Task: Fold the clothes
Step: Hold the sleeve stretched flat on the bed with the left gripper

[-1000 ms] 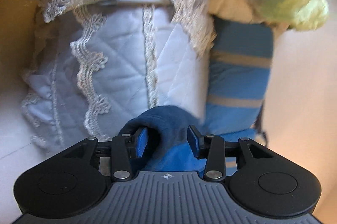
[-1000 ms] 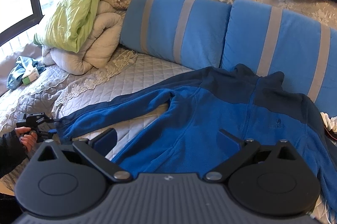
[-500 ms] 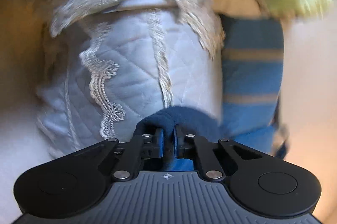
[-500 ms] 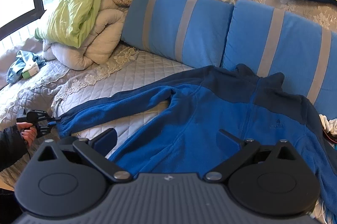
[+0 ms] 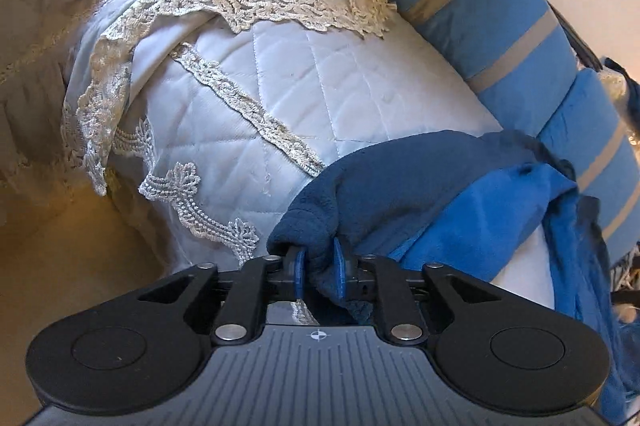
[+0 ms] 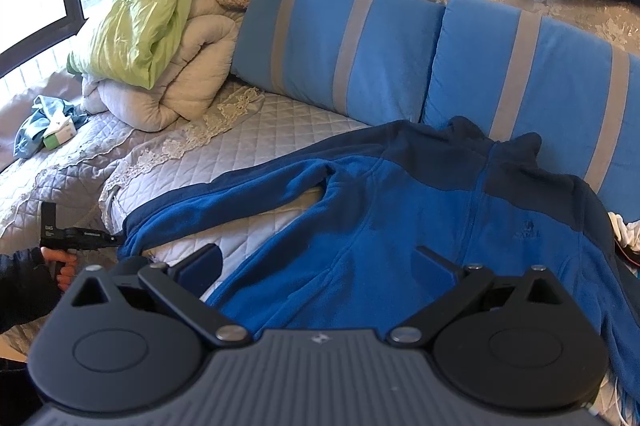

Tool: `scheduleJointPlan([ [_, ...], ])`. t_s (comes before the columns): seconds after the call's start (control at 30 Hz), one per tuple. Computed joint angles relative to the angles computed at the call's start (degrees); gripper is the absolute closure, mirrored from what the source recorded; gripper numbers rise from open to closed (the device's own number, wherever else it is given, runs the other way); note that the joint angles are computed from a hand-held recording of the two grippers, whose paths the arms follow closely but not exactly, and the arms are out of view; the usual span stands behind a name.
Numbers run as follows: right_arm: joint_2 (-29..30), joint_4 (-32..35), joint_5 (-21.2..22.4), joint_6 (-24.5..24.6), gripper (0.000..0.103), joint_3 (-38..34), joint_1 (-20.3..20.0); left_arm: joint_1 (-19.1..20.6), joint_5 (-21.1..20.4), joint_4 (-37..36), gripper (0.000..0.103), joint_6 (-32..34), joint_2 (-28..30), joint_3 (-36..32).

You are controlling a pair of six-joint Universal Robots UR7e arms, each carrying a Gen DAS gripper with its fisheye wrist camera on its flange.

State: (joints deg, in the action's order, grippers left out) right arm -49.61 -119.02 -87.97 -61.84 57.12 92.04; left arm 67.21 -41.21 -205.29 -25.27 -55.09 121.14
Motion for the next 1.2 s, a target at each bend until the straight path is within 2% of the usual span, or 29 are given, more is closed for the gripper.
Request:
scheduleJointPlan([
  [0.07, -0.02, 0.09, 0.08, -0.01, 0.000, -0.02, -0.07, 0.15, -0.77, -0.26, 0.076, -2.87, -0.77, 1.11],
  [0.13, -0.09, -0.07, 0.08, -0.13, 0.000, 0.09, -0.10, 0.35, -1.71, -0.97, 0.060, -7.87, -1.92, 2.86],
  [0.17, -0.17, -0.23, 0.01, -0.15, 0.000, 0.23, -0.09, 0.67, -2.82, -2.91, 0.046, -10.33, -2.22, 4.01],
  [0.2, -0.22, -0.28, -0.07, -0.21, 0.000, 0.29, -0.09, 1.20, -4.67, -5.95, 0.041, -12.26, -2.15, 5.14],
  [0.37, -0.09, -0.40, -0.72, -0.57, 0.000, 0.14, -0.08, 5.02, -15.76, -21.68, 0.041, -20.08, 0.65, 8.64],
  [0.53, -0.14, -0.60, -1.38, -0.12, 0.000, 0.42, 0.30, 7.44, -22.32, -31.41, 0.041, -19.31, 4.71, 8.51],
  [0.6, -0.47, -1.06, -1.71, -0.76, 0.000, 1.18, 0.56, 8.02, -23.84, -33.50, 0.041, -18.45, 6.13, 7.83],
  [0.73, -0.99, -1.63, -2.12, -1.86, 0.000, 2.28, 0.95, 8.55, -23.24, -33.84, 0.041, -18.60, 7.41, 6.39],
  [0.83, -1.16, -1.73, -2.25, -1.98, 0.000, 2.66, 1.12, 9.52, -24.29, -36.23, 0.041, -18.78, 8.95, 5.24],
  [0.97, -1.24, -2.08, -2.58, -2.05, 0.000, 3.04, 1.33, 11.42, -27.89, -41.06, 0.042, -20.62, 11.93, 3.38],
  [1.07, -1.35, -2.21, -2.71, -2.14, 0.000, 3.33, 1.40, 12.88, -31.96, -44.29, 0.064, -24.26, 14.31, 2.24],
  [1.2, -1.71, -2.69, -3.13, -2.98, 0.000, 4.07, 1.50, 12.76, -32.79, -45.94, 0.082, -25.57, 14.80, 2.63],
])
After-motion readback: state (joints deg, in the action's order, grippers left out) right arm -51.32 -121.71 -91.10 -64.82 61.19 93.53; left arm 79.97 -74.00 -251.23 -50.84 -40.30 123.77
